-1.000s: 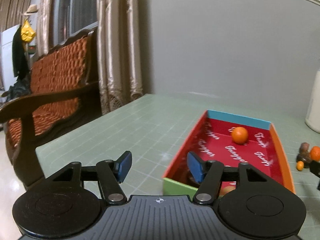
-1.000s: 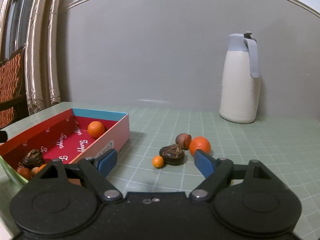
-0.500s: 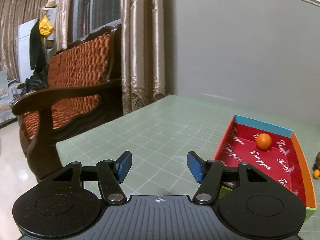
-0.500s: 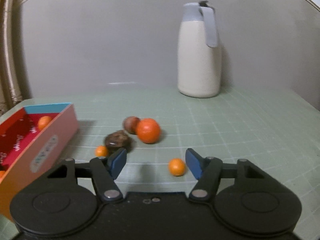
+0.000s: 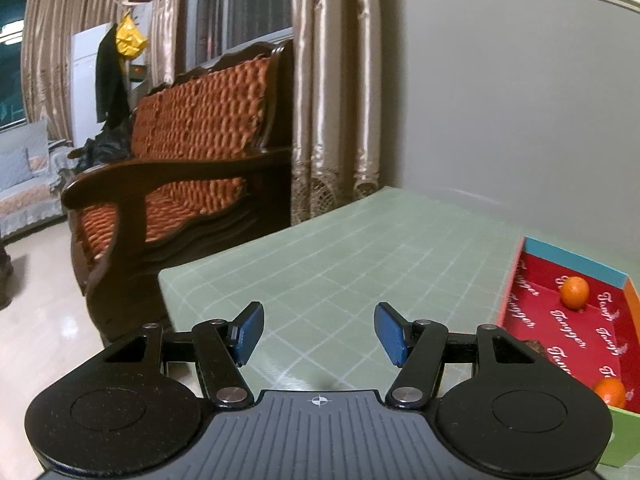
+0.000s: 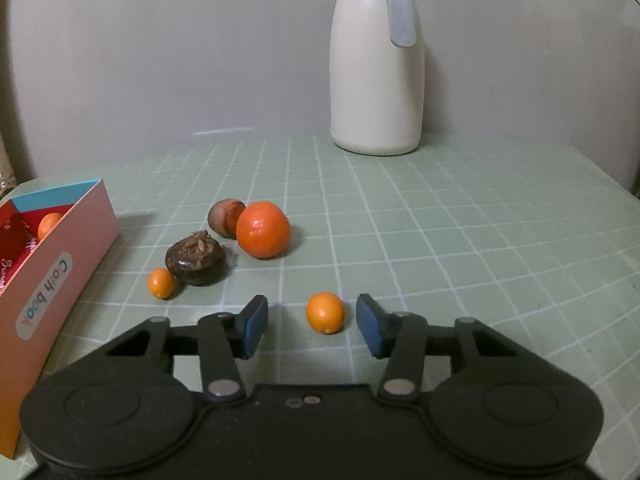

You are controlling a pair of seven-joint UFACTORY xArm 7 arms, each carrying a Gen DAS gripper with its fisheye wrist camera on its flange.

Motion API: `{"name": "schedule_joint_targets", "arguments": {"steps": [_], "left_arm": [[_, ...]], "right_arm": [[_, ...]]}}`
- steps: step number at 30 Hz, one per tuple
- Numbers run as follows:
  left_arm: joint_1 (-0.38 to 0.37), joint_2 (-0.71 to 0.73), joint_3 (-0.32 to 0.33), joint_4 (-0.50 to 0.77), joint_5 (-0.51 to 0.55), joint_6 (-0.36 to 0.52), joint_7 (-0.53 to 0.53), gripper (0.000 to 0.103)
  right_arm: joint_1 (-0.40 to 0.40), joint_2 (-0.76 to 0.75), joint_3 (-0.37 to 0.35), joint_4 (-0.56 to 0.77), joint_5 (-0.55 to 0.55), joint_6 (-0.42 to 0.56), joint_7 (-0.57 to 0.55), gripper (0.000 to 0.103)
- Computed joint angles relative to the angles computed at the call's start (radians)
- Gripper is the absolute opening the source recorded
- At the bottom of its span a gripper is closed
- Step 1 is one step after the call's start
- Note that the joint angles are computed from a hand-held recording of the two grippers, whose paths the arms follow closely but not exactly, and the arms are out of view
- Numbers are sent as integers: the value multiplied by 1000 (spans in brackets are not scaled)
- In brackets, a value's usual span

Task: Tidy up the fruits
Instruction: 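Reach the right tool to a small kumquat and close on it, then carry the kumquat with the right tool into the box and open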

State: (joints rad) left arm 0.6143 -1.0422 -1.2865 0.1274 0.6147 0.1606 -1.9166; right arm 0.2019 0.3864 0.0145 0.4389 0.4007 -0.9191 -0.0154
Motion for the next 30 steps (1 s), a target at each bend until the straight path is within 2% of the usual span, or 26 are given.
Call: {"name": "schedule_joint_targets", "arguments": {"steps": [2, 4, 6, 16, 19, 23, 30], "left_arm": [[1, 4, 7, -9, -1, -3, -1, 61], [2, 6, 14, -19, -1, -7, -2, 61], [4, 5, 17, -27, 1, -13, -5, 61], [18, 12, 16, -31, 7, -13, -8, 61], [21, 20, 14, -23, 6, 0, -10, 61], [17, 26, 19, -23, 10, 6, -13, 61], [13, 31, 23, -26, 22, 21, -19, 61]], "right_arm": [[12, 7, -2, 9, 18, -1, -18, 39], [21, 12, -3, 14, 32, -6, -34, 26], [21, 14, -1, 14, 27, -11, -35, 20], [-3, 1, 15, -8, -68, -54, 10, 19], [-14, -7, 23, -27, -125, -98, 29, 19], [-45, -9, 33, -54, -262, -187, 70, 19], [-60, -9, 53, -73, -432, -284, 75, 19]]}}
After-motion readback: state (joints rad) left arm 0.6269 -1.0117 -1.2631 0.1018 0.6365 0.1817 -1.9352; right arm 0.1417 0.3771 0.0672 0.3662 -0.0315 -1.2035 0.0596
